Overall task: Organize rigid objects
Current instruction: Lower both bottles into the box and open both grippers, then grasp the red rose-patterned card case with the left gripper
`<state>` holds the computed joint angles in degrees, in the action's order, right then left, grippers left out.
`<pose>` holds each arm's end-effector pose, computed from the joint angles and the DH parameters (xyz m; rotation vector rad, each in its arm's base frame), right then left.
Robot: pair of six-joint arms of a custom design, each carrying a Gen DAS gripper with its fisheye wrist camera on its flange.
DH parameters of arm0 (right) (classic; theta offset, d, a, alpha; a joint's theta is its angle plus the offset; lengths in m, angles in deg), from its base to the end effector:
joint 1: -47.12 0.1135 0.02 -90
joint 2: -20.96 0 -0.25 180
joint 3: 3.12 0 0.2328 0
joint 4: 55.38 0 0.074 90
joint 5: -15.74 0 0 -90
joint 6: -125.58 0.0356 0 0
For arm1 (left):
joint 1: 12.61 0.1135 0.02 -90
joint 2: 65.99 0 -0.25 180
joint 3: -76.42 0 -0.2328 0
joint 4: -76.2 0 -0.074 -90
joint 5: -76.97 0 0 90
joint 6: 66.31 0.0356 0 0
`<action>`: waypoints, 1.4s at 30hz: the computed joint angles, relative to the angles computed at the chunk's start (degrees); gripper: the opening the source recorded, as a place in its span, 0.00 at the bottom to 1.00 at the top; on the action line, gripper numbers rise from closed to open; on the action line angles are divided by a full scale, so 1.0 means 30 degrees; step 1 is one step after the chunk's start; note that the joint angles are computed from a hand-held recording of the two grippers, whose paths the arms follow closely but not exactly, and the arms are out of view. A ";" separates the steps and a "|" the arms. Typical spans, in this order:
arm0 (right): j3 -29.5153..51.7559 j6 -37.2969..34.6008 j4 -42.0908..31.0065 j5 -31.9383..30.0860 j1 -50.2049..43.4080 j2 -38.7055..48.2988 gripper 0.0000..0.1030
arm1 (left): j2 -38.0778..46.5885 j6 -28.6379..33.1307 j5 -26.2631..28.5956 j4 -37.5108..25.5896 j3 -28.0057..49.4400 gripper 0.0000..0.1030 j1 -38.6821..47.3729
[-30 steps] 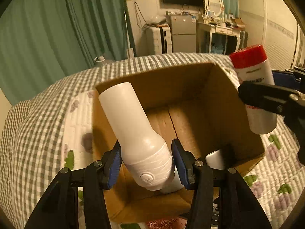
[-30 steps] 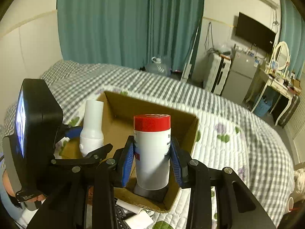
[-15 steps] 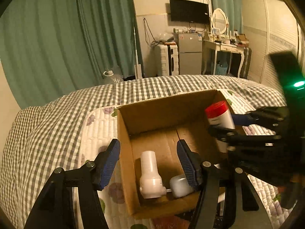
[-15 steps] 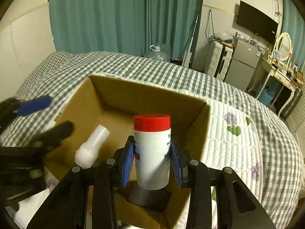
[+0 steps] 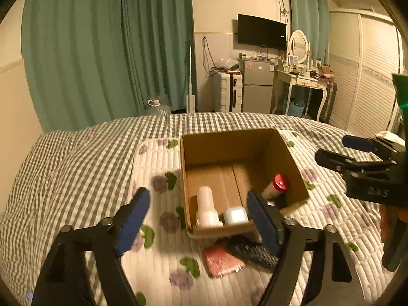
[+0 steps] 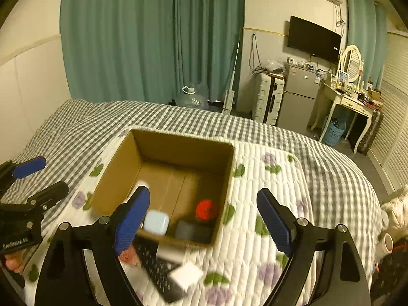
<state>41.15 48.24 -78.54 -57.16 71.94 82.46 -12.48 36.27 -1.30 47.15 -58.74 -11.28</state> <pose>0.1908 0.0767 0.1942 -0.0822 2.2372 0.0136 0.1877 -0.0029 0.2128 0.3278 2.1903 -0.0941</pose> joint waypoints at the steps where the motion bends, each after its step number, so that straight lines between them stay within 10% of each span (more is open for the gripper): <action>1: -0.0310 0.0221 -0.0427 0.0338 0.0363 -0.0592 0.89 | -0.0593 -0.0002 0.0050 -0.0198 -0.0427 0.92 0.0207; 9: -0.4364 0.2888 0.1693 0.1810 0.2743 -0.0360 0.94 | -0.0777 -0.0172 -0.0178 0.1940 -0.3845 0.95 0.0527; 20: -0.4688 0.2519 1.4573 -0.1996 0.0221 1.4650 0.93 | 1.1381 0.0046 -0.1464 1.3698 -0.6205 0.95 -0.0689; 24: -0.3581 0.2207 1.4976 -0.2996 -0.0001 1.7207 0.66 | 1.3243 0.0191 -0.1232 1.4127 -0.5789 0.95 -0.0601; 42: -0.6617 0.2790 1.5104 -0.0393 0.1116 1.2559 0.63 | 1.7971 -0.2695 -0.5556 1.4204 -0.3602 0.95 -0.5406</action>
<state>21.30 56.61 -33.23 -58.34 75.29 120.14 41.43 28.18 -17.97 89.76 -69.55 -27.50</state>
